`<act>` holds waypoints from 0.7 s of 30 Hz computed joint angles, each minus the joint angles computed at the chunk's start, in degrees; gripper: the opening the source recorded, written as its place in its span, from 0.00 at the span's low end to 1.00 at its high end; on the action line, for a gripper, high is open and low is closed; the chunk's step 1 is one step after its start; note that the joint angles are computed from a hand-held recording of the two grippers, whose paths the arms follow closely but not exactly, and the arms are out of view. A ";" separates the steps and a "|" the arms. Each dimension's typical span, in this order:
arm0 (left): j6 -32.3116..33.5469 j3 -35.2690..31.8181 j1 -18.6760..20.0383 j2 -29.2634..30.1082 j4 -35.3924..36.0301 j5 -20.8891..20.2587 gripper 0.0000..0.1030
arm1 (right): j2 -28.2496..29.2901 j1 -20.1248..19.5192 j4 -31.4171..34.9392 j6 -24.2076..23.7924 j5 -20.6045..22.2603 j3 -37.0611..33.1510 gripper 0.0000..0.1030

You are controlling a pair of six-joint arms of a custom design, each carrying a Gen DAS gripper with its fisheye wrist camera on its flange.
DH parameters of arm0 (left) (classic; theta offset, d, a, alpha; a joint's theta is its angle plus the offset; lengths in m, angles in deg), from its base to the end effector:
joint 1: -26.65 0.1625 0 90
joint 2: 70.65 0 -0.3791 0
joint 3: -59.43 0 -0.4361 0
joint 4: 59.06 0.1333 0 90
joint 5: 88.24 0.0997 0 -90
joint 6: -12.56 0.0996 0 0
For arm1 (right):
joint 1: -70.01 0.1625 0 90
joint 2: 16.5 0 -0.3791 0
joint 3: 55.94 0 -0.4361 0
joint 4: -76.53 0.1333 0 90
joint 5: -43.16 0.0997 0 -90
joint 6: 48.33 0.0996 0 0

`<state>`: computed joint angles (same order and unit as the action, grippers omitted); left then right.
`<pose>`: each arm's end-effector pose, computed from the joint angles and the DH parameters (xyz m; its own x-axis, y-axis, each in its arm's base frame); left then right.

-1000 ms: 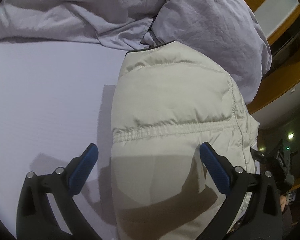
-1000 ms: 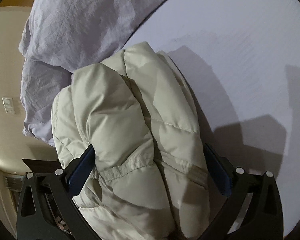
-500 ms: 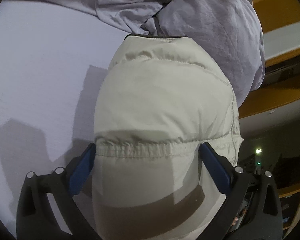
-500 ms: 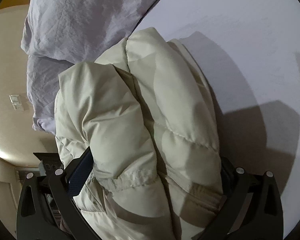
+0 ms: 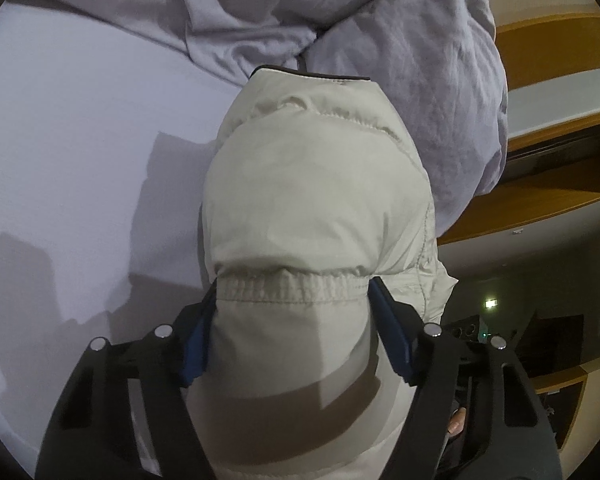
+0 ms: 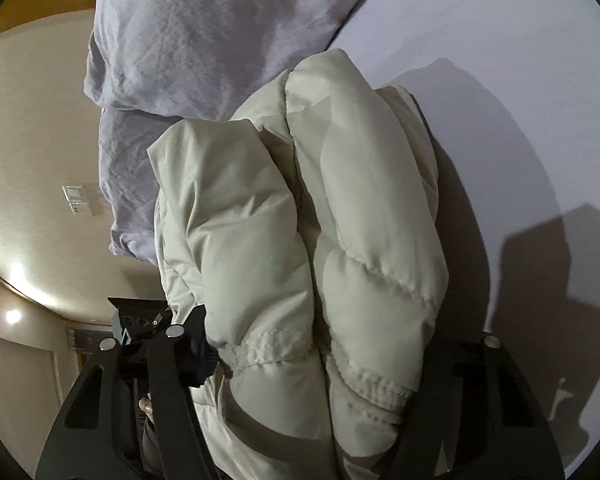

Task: Fold large clothes

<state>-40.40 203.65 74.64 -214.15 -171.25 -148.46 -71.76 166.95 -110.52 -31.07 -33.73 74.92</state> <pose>-0.0354 -0.3123 0.3386 -0.9589 -0.2834 0.0137 -0.2367 0.7724 -0.5894 0.2095 -0.4306 -0.0022 -0.9471 0.0831 -0.3101 0.1765 0.9417 -0.2866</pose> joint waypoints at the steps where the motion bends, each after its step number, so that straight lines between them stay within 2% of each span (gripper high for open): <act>1: 0.49 -0.76 0.48 0.19 0.25 0.40 0.68 | 0.73 0.43 0.24 0.19 0.13 -0.88 0.60; 5: 1.83 -3.42 2.45 0.56 1.29 2.00 0.68 | 5.19 3.47 1.89 1.64 0.42 -6.60 0.59; 14: 5.06 -9.78 6.20 1.36 4.23 7.57 0.69 | 13.67 8.56 5.96 1.71 1.40 -17.47 0.59; 19: 7.09 -9.64 7.54 1.74 4.60 9.73 0.72 | 15.73 8.23 4.15 2.03 1.08 -17.70 0.59; 21: 7.80 -9.20 7.44 0.95 4.98 10.48 0.76 | 15.13 8.36 4.16 2.00 -0.30 -17.04 0.62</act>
<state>-32.61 194.45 82.08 -213.20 -166.27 -137.98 -56.63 175.31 -106.36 -29.07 -34.03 57.88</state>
